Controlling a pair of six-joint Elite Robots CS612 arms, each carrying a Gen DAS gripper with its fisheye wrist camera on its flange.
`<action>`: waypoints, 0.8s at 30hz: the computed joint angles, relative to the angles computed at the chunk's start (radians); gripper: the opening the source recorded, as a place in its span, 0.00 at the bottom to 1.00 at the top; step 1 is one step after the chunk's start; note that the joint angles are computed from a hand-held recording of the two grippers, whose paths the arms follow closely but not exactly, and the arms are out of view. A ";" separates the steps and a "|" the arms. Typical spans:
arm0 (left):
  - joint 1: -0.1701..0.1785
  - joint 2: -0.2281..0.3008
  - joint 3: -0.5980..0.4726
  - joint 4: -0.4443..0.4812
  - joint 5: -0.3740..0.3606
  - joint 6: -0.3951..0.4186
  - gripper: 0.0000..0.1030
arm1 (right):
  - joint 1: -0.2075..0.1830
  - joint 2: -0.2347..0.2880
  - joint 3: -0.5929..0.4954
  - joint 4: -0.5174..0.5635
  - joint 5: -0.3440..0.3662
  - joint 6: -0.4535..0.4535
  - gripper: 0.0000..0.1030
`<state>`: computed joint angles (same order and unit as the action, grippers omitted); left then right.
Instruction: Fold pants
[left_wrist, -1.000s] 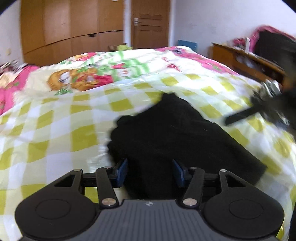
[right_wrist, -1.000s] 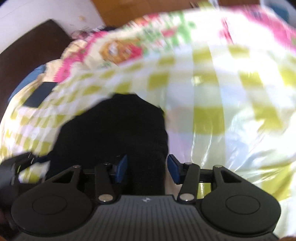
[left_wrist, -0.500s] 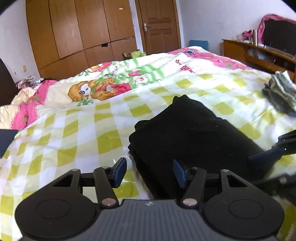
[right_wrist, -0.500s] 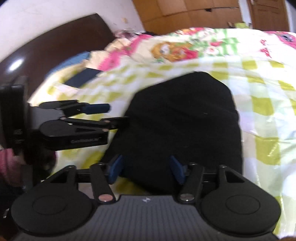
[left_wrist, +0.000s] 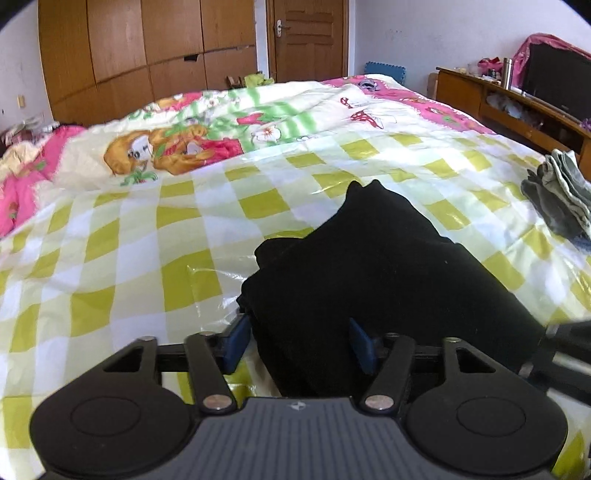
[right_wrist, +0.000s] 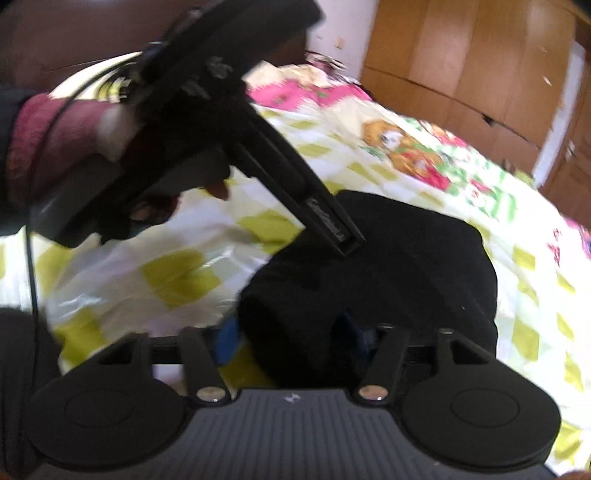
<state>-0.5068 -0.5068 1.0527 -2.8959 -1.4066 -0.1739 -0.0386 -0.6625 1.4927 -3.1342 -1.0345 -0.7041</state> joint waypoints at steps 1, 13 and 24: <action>0.004 0.003 -0.011 0.013 -0.015 -0.007 0.50 | -0.008 -0.002 -0.011 0.033 0.026 0.040 0.35; 0.021 0.040 -0.146 0.028 -0.027 0.061 0.23 | -0.057 -0.022 -0.077 0.023 0.221 0.428 0.19; 0.008 0.042 -0.071 0.085 0.154 0.038 0.23 | 0.001 0.041 -0.125 0.141 0.182 0.343 0.39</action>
<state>-0.4987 -0.4648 0.9815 -2.8105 -1.2525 -0.1363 -0.0372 -0.6213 1.3675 -2.9928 -0.8524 -0.3611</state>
